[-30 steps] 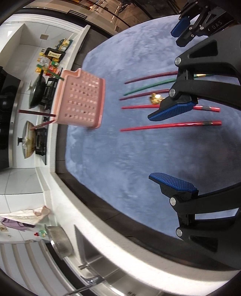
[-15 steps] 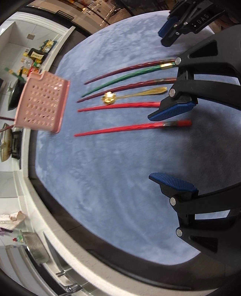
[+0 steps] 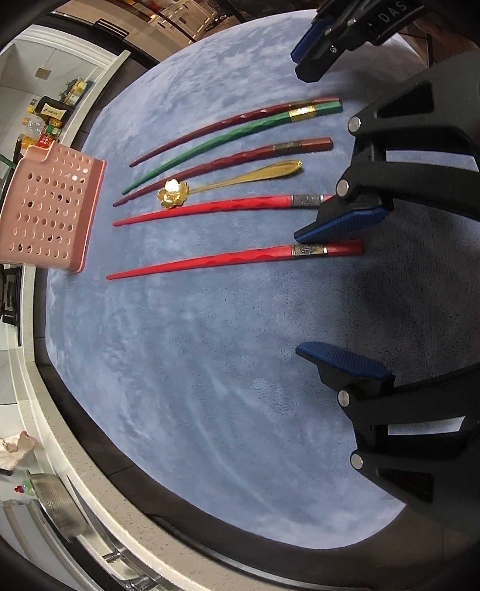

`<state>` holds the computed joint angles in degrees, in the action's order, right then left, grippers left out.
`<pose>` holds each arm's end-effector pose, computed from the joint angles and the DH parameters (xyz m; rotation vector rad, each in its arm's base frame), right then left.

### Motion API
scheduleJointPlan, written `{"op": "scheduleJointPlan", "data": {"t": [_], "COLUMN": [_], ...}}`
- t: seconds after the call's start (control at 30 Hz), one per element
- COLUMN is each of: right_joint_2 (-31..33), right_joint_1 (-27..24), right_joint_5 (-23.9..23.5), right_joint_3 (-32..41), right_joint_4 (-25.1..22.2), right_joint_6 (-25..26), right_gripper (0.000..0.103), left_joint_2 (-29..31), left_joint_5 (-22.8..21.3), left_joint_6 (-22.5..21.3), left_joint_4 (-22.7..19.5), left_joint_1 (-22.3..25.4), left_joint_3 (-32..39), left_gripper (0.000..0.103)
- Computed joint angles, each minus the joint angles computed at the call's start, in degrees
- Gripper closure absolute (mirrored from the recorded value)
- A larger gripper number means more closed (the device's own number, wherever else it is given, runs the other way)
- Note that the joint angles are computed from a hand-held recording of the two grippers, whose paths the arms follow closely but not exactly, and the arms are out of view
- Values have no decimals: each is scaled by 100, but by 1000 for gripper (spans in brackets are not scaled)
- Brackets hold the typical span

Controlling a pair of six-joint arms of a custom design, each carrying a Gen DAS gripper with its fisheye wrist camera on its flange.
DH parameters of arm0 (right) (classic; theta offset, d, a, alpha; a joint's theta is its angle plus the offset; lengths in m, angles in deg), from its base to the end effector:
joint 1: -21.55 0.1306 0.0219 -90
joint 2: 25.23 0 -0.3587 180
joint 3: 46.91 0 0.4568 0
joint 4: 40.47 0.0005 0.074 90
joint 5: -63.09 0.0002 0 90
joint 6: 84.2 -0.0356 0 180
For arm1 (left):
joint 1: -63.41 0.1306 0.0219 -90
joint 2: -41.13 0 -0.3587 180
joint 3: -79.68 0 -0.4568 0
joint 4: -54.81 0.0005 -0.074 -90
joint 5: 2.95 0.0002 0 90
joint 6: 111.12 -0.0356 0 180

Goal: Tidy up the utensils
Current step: 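Withdraw both open tools back over the remaining utensils, then grasp a bright red chopstick with the left tool while the right tool grasps a dark red chopstick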

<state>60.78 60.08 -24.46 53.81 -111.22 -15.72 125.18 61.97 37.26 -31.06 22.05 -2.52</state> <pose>0.3923 0.3098 0.5134 -0.3658 2.5601 0.3472 0.3555 -0.2936 0.4948 -0.4765 2.5674 0.0602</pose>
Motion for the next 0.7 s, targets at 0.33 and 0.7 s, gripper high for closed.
{"op": "scheduleJointPlan", "data": {"t": [0.33, 0.7], "right_joint_2": [151, 351], "right_joint_1": [20, 78], "right_joint_5": [-63, -109], "right_joint_3": [108, 247], "right_joint_4": [18, 16], "right_joint_6": [38, 137], "right_gripper": [69, 87], "left_joint_2": [-16, -2], "left_joint_5": [-167, -185], "left_joint_6": [-26, -35], "left_joint_4": [-92, -100], "left_joint_1": [-28, -29], "left_joint_3": [-32, -28], "left_gripper": [69, 69]}}
